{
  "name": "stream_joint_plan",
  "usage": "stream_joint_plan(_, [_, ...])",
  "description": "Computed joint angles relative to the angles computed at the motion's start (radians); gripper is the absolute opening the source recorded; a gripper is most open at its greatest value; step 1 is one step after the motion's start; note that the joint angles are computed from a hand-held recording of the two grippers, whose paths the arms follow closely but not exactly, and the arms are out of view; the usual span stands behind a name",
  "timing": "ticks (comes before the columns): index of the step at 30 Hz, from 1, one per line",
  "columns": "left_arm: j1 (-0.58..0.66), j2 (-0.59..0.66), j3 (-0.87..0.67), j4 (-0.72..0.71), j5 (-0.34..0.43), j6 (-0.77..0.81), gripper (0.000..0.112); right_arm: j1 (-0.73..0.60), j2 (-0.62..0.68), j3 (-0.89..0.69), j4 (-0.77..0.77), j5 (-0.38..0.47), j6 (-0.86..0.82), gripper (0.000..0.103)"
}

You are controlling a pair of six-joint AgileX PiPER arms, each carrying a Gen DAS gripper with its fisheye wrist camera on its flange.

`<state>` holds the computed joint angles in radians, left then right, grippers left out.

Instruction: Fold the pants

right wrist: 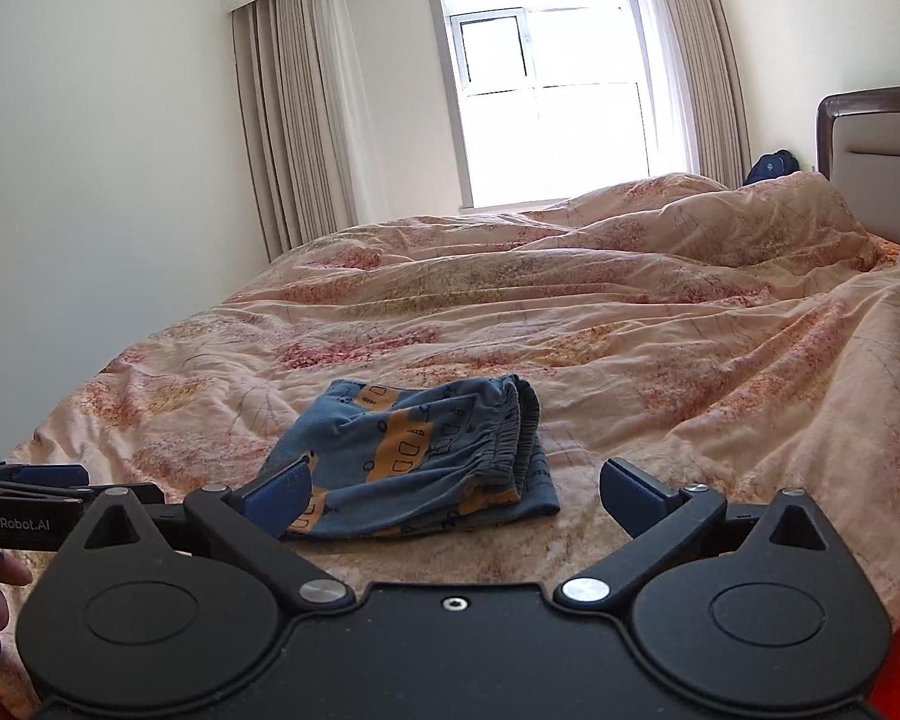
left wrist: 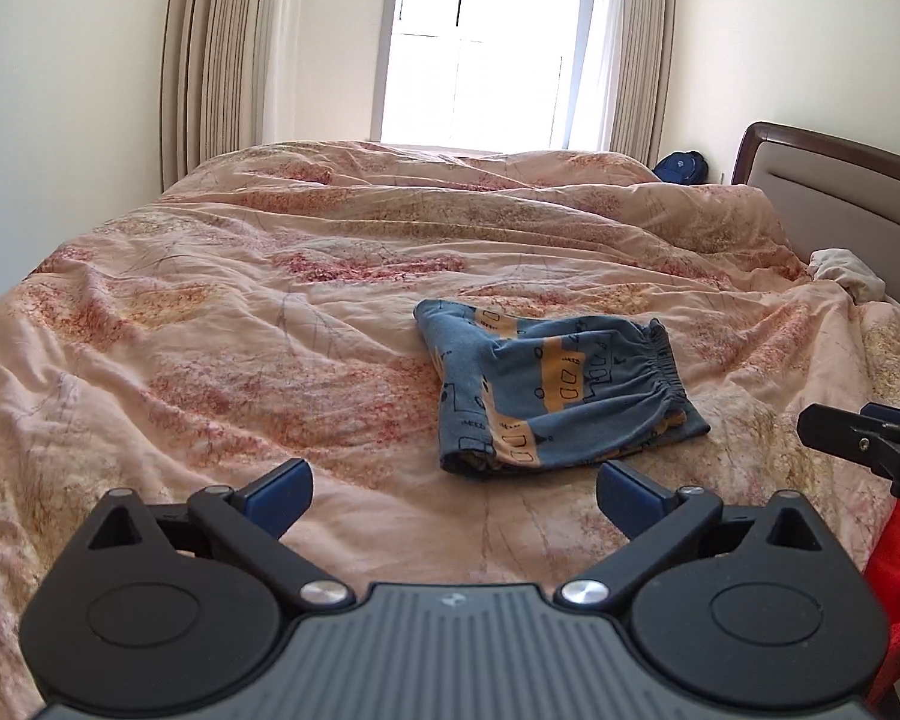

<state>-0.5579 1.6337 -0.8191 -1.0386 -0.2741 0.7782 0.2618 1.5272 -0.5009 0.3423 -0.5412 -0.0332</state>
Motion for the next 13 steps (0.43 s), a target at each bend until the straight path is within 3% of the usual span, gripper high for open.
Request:
stream_joint_plan(3, [-0.032, -0.014, 0.023, -0.062, -0.024, 0.051, 0.103, 0.029, -0.029, 0.056, 0.047, -0.027, -0.025, 0.102])
stream_joint_plan(5, [-0.041, -0.023, 0.038, -0.01, -0.036, -0.006, 0.103, 0.038, -0.04, 0.073, 0.068, -0.03, -0.035, 0.102])
stream_joint_plan(13, [-0.067, -0.022, 0.037, -0.03, -0.066, 0.031, 0.103, 0.041, -0.044, 0.092, 0.062, -0.044, -0.005, 0.102])
